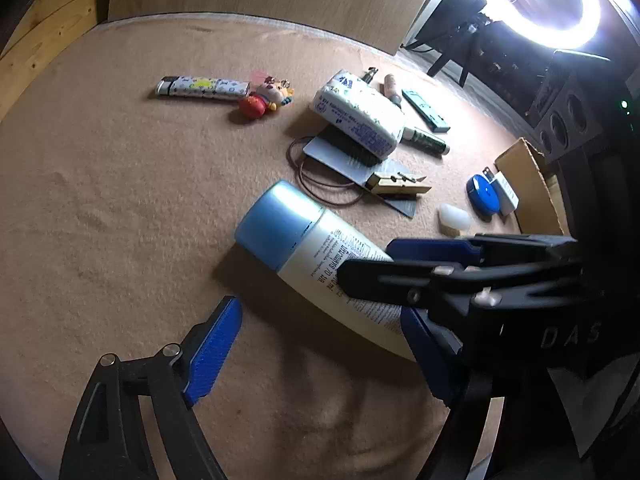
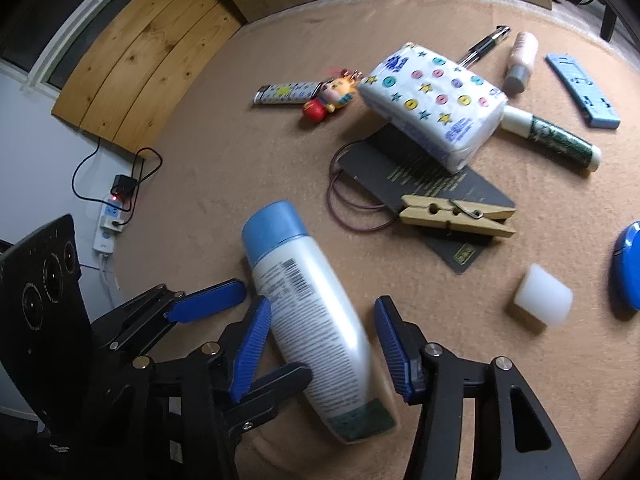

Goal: Organize objects
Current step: 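Reach the right tool to the white-and-blue spray bottle and close on it, then lift the bottle with the right tool and release it into the cardboard box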

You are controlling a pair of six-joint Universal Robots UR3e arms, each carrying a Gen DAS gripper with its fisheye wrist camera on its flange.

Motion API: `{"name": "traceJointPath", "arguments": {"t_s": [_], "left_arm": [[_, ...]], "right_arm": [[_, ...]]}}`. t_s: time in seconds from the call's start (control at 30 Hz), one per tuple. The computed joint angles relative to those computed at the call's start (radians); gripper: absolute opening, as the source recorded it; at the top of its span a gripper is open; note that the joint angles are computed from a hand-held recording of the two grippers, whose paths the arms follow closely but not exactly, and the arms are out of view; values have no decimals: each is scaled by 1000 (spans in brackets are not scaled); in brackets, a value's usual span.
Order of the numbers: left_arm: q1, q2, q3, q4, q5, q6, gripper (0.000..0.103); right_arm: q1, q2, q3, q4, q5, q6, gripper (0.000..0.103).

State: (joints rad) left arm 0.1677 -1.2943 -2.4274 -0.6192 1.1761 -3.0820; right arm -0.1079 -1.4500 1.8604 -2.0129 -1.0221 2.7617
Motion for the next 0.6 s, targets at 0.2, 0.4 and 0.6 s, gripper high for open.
{"name": "traceJointPath", "arguments": {"t_s": [0.2, 0.4, 0.6], "left_arm": [[7, -16, 11, -9, -46, 16, 72], [-26, -44, 26, 9, -35, 10, 68], [-5, -31, 10, 6, -63, 31, 66]], "right_arm": [[-1, -4, 10, 28, 37, -4, 39], [17, -22, 42, -3, 38, 25, 37], [22, -32, 56, -19, 38, 55, 37]]}}
